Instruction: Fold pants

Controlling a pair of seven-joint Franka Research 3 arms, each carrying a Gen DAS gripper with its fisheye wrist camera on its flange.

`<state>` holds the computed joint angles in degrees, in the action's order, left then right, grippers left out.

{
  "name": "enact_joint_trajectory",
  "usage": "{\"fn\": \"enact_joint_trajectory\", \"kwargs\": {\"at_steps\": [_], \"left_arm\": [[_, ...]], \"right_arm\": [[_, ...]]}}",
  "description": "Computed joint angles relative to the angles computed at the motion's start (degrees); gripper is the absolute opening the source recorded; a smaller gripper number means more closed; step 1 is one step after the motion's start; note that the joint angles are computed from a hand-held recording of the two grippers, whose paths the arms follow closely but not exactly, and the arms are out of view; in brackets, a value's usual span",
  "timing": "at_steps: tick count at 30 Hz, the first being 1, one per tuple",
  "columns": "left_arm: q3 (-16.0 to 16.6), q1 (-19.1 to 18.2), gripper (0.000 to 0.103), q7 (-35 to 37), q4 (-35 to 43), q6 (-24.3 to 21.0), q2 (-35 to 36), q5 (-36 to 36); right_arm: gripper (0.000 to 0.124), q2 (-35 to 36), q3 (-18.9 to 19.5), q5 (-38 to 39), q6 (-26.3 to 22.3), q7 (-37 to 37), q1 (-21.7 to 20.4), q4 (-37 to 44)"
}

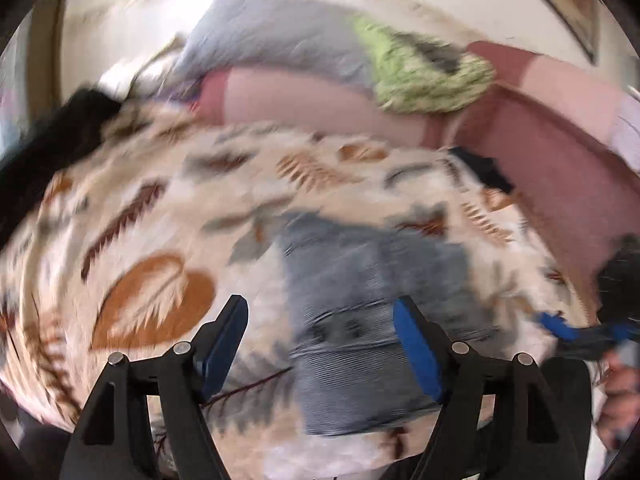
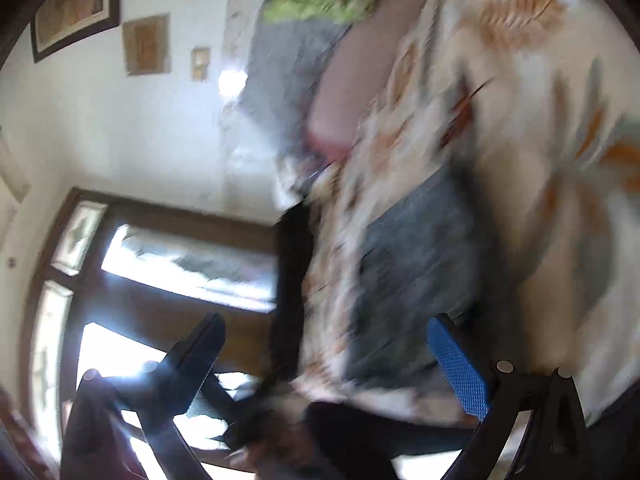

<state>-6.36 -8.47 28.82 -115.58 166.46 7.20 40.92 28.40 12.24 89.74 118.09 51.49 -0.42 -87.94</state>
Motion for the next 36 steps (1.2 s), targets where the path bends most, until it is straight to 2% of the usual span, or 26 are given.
{"fn": "enact_joint_trajectory", "kwargs": {"at_steps": [2,3,4,5,6,7,8,9,11,12,13,14,16,17,19,22,24,25,27,32,33,34,36], "left_arm": [[-1.0,1.2,0.076,4.2,-1.3,1.7,1.1,-4.7],[-1.6,1.5,0.076,6.5,-1.9,1.8,1.5,-7.1],[-1.8,1.2,0.076,7.4,-1.5,1.5,2.2,-8.2],[-2.7,1.4,0.076,10.2,-0.9,1.1,3.3,-10.7],[-2.6,1.1,0.076,11.2,-0.2,0.6,4.1,-11.5],[-2.5,0.8,0.076,11.6,-0.9,0.7,3.8,-12.3],[-1.9,0.3,0.076,11.0,-1.4,1.3,3.4,-12.0],[-1.3,-0.1,0.076,10.5,-1.6,2.1,3.1,-11.4],[2.8,-3.1,0.076,2.1,-2.2,5.1,1.8,-2.7],[4.0,-3.8,0.076,-1.7,-1.9,5.9,1.6,1.5],[4.1,-3.7,0.076,-2.5,-1.4,6.3,1.9,2.8],[2.1,-2.4,0.076,0.5,-0.9,5.5,2.7,0.0],[-3.3,1.0,0.076,12.3,0.7,1.1,5.3,-11.3],[-4.0,1.4,0.076,14.2,0.8,0.7,6.2,-13.8],[-1.6,-0.5,0.079,12.3,-0.4,3.6,6.5,-12.7],[-1.0,-0.7,0.081,12.7,-0.9,4.9,6.6,-13.7],[-0.5,-1.2,0.081,12.6,-1.1,5.4,6.6,-13.7],[0.0,-1.5,0.082,12.3,-1.3,5.8,6.7,-13.4],[0.5,-1.9,0.083,11.7,-1.9,6.6,6.5,-13.1],[0.2,-1.6,0.083,13.1,-2.3,7.0,6.1,-13.9],[-0.3,-1.2,0.083,14.0,-2.3,6.4,5.8,-14.5],[-0.7,-1.0,0.083,14.6,-2.3,5.2,5.0,-15.2],[2.1,-3.1,0.083,9.2,-3.3,6.5,2.7,-11.0]], "right_arm": [[0.103,0.7,-1.9,0.5,-2.8,0.9,2.4,0.7],[0.103,1.2,-2.5,-1.3,-1.2,3.0,3.5,1.0],[0.103,2.3,-4.1,-4.7,2.7,7.4,5.9,1.3],[0.103,3.9,-5.8,-10.0,4.7,12.5,7.9,2.6],[0.095,5.2,-6.2,-11.3,6.1,16.1,8.5,2.0],[0.095,5.3,-4.6,-8.6,7.8,17.4,7.0,0.7],[0.095,4.1,-3.2,-6.5,8.9,17.1,5.7,-0.9],[0.095,3.2,-3.5,-8.5,9.4,17.7,6.0,-0.9],[0.099,0.7,-3.9,-10.9,11.9,16.2,6.9,-1.7],[0.099,0.8,-3.5,-10.9,10.8,16.1,6.5,-1.2],[0.099,1.2,-3.2,-11.0,9.6,16.3,6.2,-0.5],[0.099,1.6,-3.5,-12.0,10.5,18.2,6.9,-0.1],[0.099,3.2,-3.6,-13.6,11.3,22.0,7.6,1.4],[0.099,3.8,-3.4,-13.9,11.4,23.1,7.6,1.9],[0.097,4.8,-3.4,-15.3,12.8,25.7,8.0,2.7],[0.071,5.5,-3.6,-20.7,13.6,30.0,8.3,4.2],[0.030,5.4,-5.4,-27.1,14.3,33.3,10.5,5.5],[0.026,5.1,-5.6,-29.0,14.7,33.3,10.8,5.4],[0.009,3.9,-5.4,-31.3,16.1,33.0,10.7,4.6],[0.007,-3.2,-5.4,-36.4,23.8,27.1,13.3,-1.5],[0.007,-3.6,-5.8,-38.1,24.6,27.8,14.2,-2.0],[0.007,-3.8,-4.7,-42.3,25.8,29.8,13.5,-2.8],[0.007,-2.4,-5.3,-48.5,27.2,32.9,14.1,-3.6]]}}
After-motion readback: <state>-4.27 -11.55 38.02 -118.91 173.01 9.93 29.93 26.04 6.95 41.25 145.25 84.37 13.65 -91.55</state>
